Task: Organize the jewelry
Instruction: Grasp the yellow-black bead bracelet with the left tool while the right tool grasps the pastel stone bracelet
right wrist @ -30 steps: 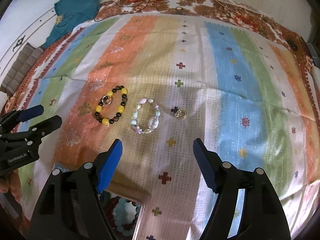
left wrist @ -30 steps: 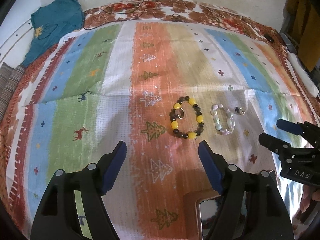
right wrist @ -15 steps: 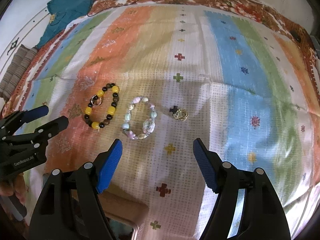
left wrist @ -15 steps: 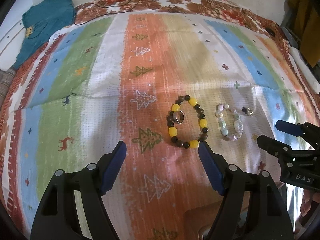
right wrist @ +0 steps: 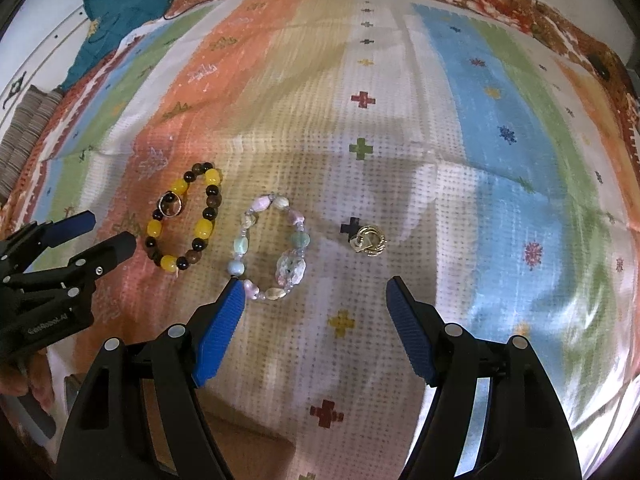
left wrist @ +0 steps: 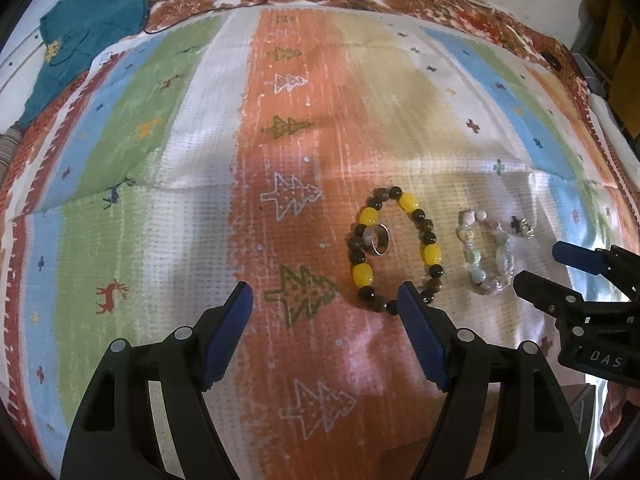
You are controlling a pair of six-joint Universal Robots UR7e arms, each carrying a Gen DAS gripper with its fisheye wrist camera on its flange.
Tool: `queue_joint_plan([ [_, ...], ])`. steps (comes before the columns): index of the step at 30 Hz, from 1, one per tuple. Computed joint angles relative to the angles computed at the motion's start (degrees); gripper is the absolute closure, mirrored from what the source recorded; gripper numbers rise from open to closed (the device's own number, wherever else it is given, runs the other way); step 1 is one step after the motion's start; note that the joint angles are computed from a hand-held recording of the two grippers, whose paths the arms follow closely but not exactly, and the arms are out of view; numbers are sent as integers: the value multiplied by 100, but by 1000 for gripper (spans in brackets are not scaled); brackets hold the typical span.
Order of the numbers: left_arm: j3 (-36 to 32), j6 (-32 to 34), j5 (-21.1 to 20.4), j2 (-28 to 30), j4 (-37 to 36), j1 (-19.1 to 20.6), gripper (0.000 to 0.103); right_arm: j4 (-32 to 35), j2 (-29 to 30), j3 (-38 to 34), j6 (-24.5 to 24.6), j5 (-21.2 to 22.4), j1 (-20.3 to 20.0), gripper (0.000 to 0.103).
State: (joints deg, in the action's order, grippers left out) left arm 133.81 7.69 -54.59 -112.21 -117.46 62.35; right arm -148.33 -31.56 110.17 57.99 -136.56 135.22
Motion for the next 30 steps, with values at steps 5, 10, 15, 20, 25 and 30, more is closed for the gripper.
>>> queue_joint_plan([
  [5,16,112,-59,165,-265,87,29,-299,-16,84,-93,183,-118,30],
  [10,39,261,-169,340,-444,156,34,-370,-10,117,-88,262,-208,30],
  [15,141,376,-10,438,-618,138,46,-333,37,45,-152,212,-254,35],
  [20,171,545,134,484,-634,125,58,-25,108,-77,-217,44,-272,46],
  [25,6,536,62,544,-492,266,91,220,141,-165,-345,-28,-247,74],
  [30,-51,543,2,526,-384,271,91,316,178,-219,-433,-83,-190,86],
])
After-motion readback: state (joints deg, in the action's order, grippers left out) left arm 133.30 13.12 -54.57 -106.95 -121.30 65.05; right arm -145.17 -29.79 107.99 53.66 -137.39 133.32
